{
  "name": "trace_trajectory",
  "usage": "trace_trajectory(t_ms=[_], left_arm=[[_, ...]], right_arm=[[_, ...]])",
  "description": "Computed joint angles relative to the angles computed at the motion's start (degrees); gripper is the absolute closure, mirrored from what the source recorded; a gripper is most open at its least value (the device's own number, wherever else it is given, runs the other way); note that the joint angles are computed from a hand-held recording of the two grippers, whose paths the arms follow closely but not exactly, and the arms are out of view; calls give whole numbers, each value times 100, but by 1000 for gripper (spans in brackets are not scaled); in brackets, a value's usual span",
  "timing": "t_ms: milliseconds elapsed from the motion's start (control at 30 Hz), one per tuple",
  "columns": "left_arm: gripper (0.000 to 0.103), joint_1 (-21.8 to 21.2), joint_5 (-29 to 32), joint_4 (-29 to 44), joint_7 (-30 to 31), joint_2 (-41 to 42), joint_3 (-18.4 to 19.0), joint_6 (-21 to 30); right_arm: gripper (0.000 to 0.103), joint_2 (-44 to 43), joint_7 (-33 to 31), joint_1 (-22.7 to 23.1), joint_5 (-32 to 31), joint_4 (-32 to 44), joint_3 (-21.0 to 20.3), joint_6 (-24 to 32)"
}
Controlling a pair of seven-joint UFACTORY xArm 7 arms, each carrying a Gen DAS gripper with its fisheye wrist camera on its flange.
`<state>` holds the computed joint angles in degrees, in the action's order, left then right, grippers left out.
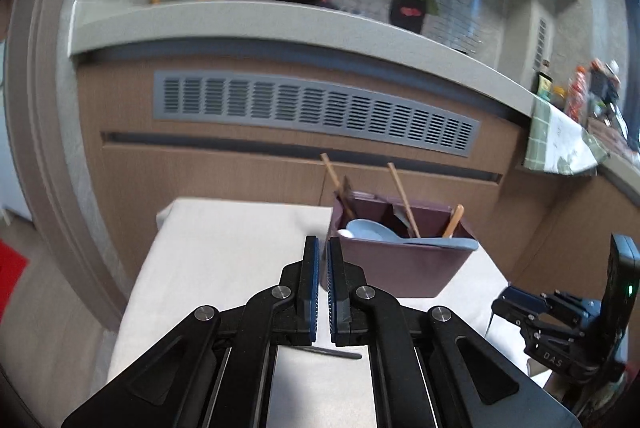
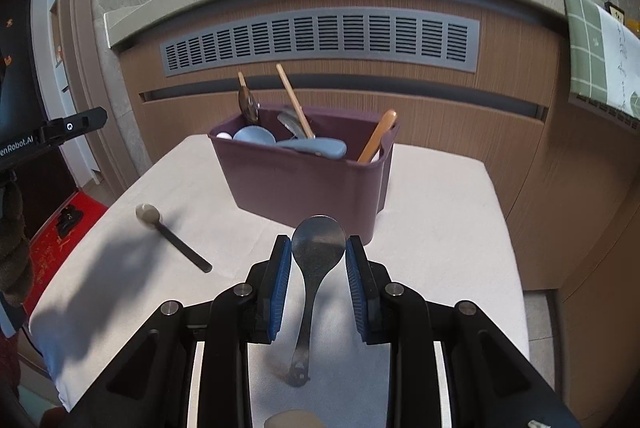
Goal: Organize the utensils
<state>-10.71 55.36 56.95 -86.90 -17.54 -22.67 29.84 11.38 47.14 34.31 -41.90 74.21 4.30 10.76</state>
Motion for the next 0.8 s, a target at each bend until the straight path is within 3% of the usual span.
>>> trace_trajectory(t_ms=[133,167,233,267,367,433,500,667,800], left_arm=[[95,-231,-1469,-440,543,-9,542,-407],[94,-297,-1862,-548,717,30,633,-460],[80,-445,-2669,-774,1068,155,824,-686],[78,-473,-2942,-829,1170,239,840,-757],[74,-403,-3000,-727,1366,589,693,-1026],[68,-552,-3220,-470,1907,1024,775,-1280],[68,-793,-3946,-113,2788,1598,946,-1486],[68,-1060,-4514,556,3908,2343,1094,-1224],[68,-1165,-4939,208,4559,2055,1119,-1207]], right_arm=[[78,17,-144,-29,96,6,29,15],[84,25,-101,-8,37,5,0,11],[98,62,-251,-53,168,23,61,81],[98,100,-448,-121,385,24,146,75],[94,235,-623,-75,536,110,117,232],[92,342,-1038,-233,1090,167,289,317],[89,441,-1308,-330,1590,216,380,361],[81,528,-1550,-214,1896,213,271,585],[76,676,-2292,-394,2526,270,559,799]])
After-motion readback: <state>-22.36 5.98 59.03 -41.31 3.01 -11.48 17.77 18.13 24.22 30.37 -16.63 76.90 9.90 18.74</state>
